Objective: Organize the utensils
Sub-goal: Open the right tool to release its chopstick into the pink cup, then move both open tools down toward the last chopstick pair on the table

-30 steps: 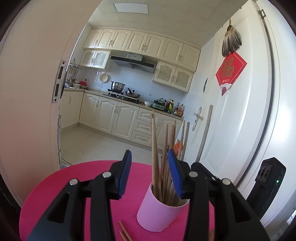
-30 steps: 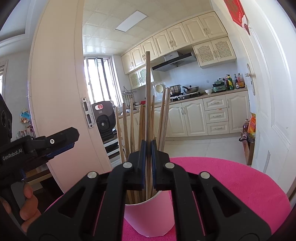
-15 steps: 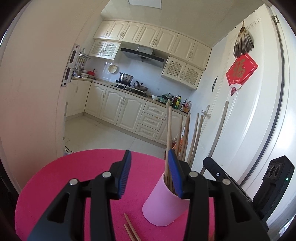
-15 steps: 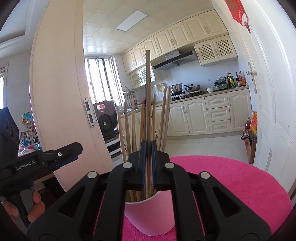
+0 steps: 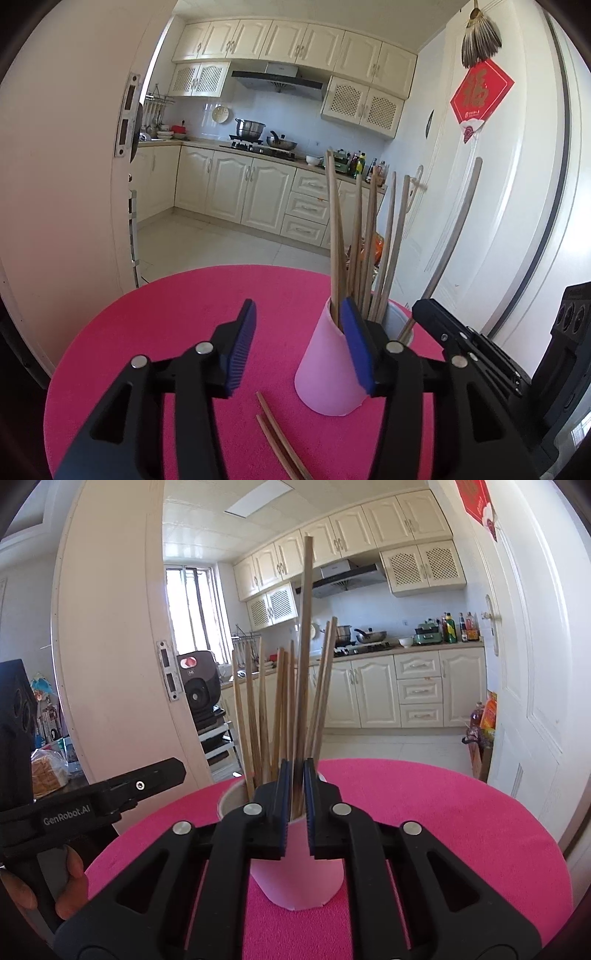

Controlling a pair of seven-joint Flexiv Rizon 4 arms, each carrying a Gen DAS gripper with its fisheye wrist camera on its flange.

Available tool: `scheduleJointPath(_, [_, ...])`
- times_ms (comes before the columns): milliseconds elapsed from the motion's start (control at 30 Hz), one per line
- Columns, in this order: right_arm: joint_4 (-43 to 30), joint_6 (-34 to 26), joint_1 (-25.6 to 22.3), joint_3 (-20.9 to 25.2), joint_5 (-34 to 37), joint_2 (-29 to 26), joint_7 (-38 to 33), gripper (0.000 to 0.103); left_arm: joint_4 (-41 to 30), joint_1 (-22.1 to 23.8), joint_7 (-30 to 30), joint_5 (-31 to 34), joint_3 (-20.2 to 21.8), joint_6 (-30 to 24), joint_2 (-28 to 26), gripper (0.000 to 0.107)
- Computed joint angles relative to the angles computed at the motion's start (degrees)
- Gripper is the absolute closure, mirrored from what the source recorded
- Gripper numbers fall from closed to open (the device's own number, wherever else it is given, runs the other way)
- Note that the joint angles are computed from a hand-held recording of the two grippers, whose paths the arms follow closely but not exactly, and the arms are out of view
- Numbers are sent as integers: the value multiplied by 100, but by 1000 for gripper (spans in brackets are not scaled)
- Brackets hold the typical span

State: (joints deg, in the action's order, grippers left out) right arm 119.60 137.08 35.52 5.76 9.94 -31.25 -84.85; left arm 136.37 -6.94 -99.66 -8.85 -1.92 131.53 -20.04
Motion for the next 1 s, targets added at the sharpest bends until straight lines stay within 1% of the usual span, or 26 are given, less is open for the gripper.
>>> scheduleJointPath(33, [30,21,16,-3,53,18,-5,76,37,22,-3,46,-7,-36,30,59])
scheduleJointPath(67, [61,59,28,-1,94,39,-15,56,55,0,21,25,3,-62,50,59])
scheduleJointPath(100, [94,117,21,15,97,51,-18,47,77,-35,53,-11,19,-77,71,59])
scheduleJointPath(267, [244,84,105,-3,248,216,-180,47,177,-44,48,-22,14,-194,216,59])
scheduleJointPath(333, [291,95,92,26,288,258,-175,47,204,-114,93,-96,37,-218,262,59])
scheduleJointPath(400, [355,131,106,43,381,317,-180,41,257,-177,144,-160,59,-234,321,59])
scheduleJointPath(433, [374,143,99,52,397,332,-180,40,278,-204,173,-190,66,-254,352,59])
scheduleJointPath(500, [441,157,112,64,462,401,-202,39,341,-298,249,-299,97,-222,402,56])
scheduleJointPath(600, [544,186,109,106,532,513,-208,35,445,-386,320,-408,106,-175,496,54])
scheduleJointPath(867, [828,218,81,215,694,810,-224,31,700,-657,604,-814,110,-339,792,51])
scheduleJointPath(933, [916,197,65,250,721,888,-195,31,765,-758,713,-972,114,-397,849,51])
scheduleJointPath(1000, [1002,169,102,264,804,963,-222,31,841,-945,936,-1289,133,-461,905,50])
